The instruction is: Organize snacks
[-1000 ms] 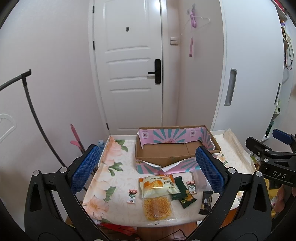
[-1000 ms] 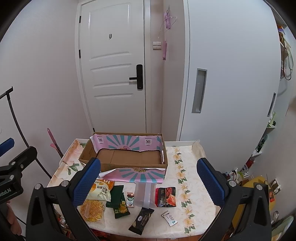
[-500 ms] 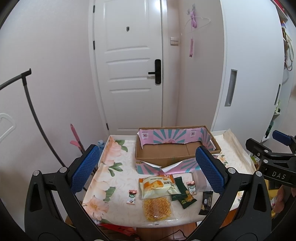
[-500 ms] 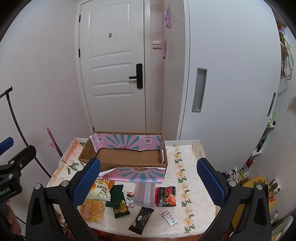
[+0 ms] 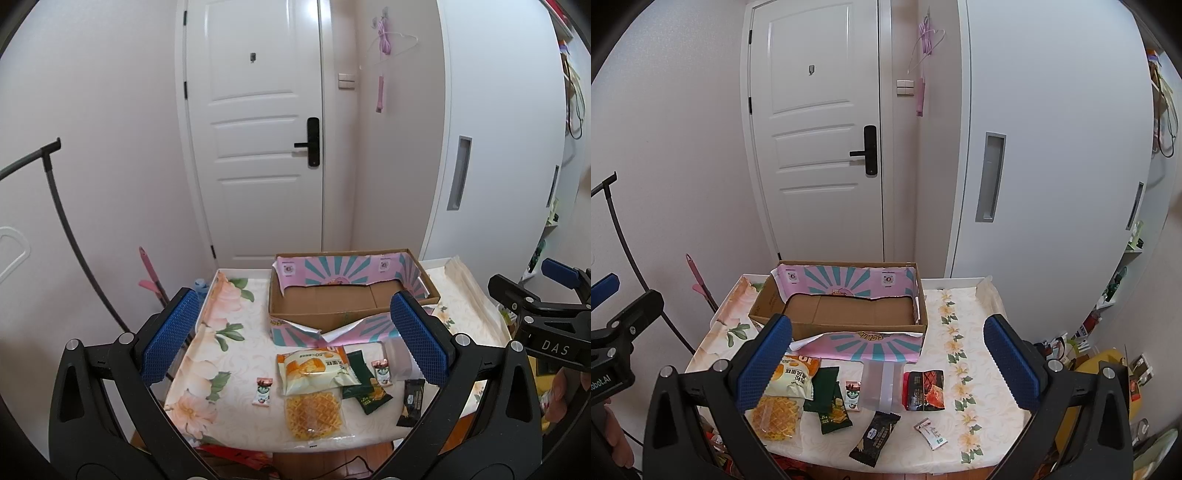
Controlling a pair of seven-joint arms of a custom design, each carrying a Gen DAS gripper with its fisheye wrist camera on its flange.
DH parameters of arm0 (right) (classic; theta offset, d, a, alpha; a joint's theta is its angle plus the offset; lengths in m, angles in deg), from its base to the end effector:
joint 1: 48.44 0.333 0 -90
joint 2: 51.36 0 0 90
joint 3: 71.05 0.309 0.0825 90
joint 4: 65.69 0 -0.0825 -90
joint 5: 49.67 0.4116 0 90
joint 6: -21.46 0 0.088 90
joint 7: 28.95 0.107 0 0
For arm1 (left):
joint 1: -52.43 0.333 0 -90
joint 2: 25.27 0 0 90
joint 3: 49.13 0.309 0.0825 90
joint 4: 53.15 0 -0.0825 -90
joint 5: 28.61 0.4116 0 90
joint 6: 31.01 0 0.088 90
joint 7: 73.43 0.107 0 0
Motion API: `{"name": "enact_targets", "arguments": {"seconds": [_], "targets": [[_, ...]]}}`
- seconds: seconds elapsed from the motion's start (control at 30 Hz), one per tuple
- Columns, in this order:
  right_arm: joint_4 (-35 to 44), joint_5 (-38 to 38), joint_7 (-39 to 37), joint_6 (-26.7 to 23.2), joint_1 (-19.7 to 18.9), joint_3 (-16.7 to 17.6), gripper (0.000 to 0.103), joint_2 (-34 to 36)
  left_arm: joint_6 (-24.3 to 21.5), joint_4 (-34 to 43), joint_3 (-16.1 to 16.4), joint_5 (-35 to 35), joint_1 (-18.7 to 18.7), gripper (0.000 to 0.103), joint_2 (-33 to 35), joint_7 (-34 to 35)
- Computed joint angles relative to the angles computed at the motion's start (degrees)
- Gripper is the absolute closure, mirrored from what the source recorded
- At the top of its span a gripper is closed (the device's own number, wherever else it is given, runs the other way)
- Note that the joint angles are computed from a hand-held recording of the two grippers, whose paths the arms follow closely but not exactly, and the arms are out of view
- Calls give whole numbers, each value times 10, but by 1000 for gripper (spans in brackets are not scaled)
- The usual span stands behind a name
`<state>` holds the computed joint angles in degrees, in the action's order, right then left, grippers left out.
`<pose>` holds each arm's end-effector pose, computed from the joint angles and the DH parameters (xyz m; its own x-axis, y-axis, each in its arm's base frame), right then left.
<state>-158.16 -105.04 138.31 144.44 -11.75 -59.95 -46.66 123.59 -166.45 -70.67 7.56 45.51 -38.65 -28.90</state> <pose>0.4685 0.4578 0.6250 -0.1400 -0.9898 -0.0273 -0.5426 0.0998 -0.8341 0.4820 -0.3091 0.6548 -0.1604 -0.9865 -0.0339 -0.4756 0.1074 -0.8731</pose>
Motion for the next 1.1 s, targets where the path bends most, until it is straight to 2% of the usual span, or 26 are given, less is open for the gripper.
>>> {"name": "enact_targets", "arguments": {"seconds": [0.4, 0.63, 0.73, 0.87, 1.0, 1.1], "targets": [[-3, 2, 1, 3, -1, 0, 0, -1, -1, -9, 2, -13, -4, 0, -3, 3], [-28, 47, -19, 31, -13, -2, 0, -10, -19, -8, 15, -55, -22, 0, 14, 75], [-54, 68, -30, 57, -24, -5, 0, -18, -11, -10, 30, -93, -36, 0, 31, 138], [-74, 95, -49, 63, -33, -4, 0, -18, -7, 1, 55, -178, -57, 0, 65, 260], [-87, 117, -49, 56, -37, -4, 0, -13, -14, 35, 78, -304, -71, 0, 119, 442], [-93, 131, -59, 55, -38, -5, 0, -2, -45, 78, 81, -376, -71, 0, 165, 567]]}}
